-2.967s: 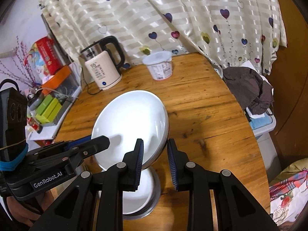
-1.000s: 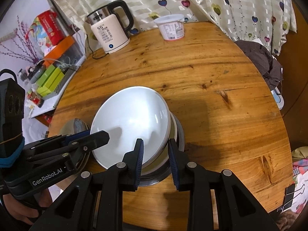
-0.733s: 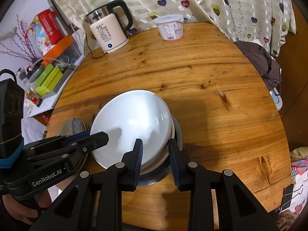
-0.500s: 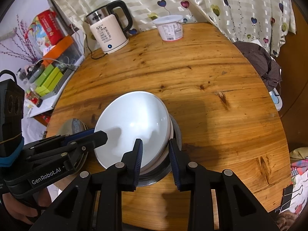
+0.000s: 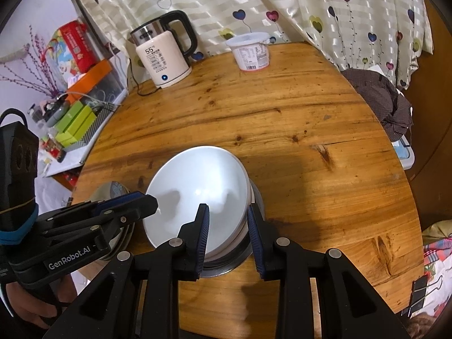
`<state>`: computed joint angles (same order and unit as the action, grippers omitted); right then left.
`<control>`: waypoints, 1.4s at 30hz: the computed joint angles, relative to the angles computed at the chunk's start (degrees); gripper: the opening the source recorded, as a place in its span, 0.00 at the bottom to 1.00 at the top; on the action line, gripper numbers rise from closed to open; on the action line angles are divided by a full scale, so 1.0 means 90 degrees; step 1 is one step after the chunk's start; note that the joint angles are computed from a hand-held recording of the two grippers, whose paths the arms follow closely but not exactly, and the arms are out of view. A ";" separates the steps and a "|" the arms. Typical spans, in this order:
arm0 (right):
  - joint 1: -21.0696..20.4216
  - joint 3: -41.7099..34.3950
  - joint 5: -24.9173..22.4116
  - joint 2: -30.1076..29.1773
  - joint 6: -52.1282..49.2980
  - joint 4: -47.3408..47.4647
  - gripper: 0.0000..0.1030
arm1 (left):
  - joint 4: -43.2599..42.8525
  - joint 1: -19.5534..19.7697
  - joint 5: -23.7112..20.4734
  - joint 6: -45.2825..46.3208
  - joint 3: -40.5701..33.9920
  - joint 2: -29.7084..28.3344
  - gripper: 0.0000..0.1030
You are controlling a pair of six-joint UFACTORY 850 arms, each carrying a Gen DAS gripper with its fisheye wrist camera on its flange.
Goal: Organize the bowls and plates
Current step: 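Grip the steel bowl stack rim with both grippers and lift it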
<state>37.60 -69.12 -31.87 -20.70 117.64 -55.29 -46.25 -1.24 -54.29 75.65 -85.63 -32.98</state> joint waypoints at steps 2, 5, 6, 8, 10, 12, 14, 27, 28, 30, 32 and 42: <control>0.0003 -0.0014 0.0005 -0.0009 -0.0003 -0.0012 0.27 | 0.0000 0.0000 0.0000 0.0000 0.0000 0.0000 0.24; 0.0006 0.0039 0.0086 0.0021 0.0168 -0.0166 0.27 | -0.0053 0.0012 0.0007 0.0059 0.0018 0.0016 0.24; 0.0003 0.0083 0.0142 0.0050 0.0295 -0.0279 0.27 | -0.0086 0.0021 0.0000 0.0090 0.0027 0.0025 0.24; 0.0002 0.0164 0.0224 0.0107 0.0489 -0.0454 0.27 | -0.0160 0.0037 -0.0023 0.0158 0.0038 0.0043 0.24; 0.0025 0.0205 0.0221 0.0146 0.0648 -0.0649 0.27 | -0.0262 0.0056 0.0001 0.0276 0.0084 0.0087 0.24; 0.0046 0.0239 0.0242 0.0183 0.0841 -0.0895 0.27 | -0.0325 0.0070 0.0021 0.0356 0.0123 0.0121 0.24; 0.0056 0.0238 0.0229 0.0195 0.0907 -0.1008 0.27 | -0.0381 0.0079 0.0040 0.0417 0.0146 0.0144 0.24; 0.0155 0.0397 0.0001 0.0300 0.1272 -0.1581 0.33 | -0.0766 0.0179 0.0280 0.1010 0.0397 0.0314 0.24; 0.0159 0.0422 0.0020 0.0315 0.1308 -0.1646 0.33 | -0.0779 0.0186 0.0300 0.1046 0.0414 0.0322 0.24; 0.0172 0.0486 0.0049 0.0345 0.1413 -0.1780 0.34 | -0.0809 0.0203 0.0324 0.1115 0.0445 0.0333 0.24; 0.0174 0.0533 0.0090 0.0367 0.1452 -0.1803 0.34 | -0.0859 0.0227 0.0357 0.1194 0.0487 0.0355 0.24; 0.0219 0.0721 0.0224 0.0482 0.1683 -0.2182 0.34 | -0.1000 0.0318 0.0493 0.1367 0.0558 0.0370 0.24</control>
<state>39.58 -62.63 -29.86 -16.36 132.79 -74.92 -55.26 1.62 -49.85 87.96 -80.60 -29.65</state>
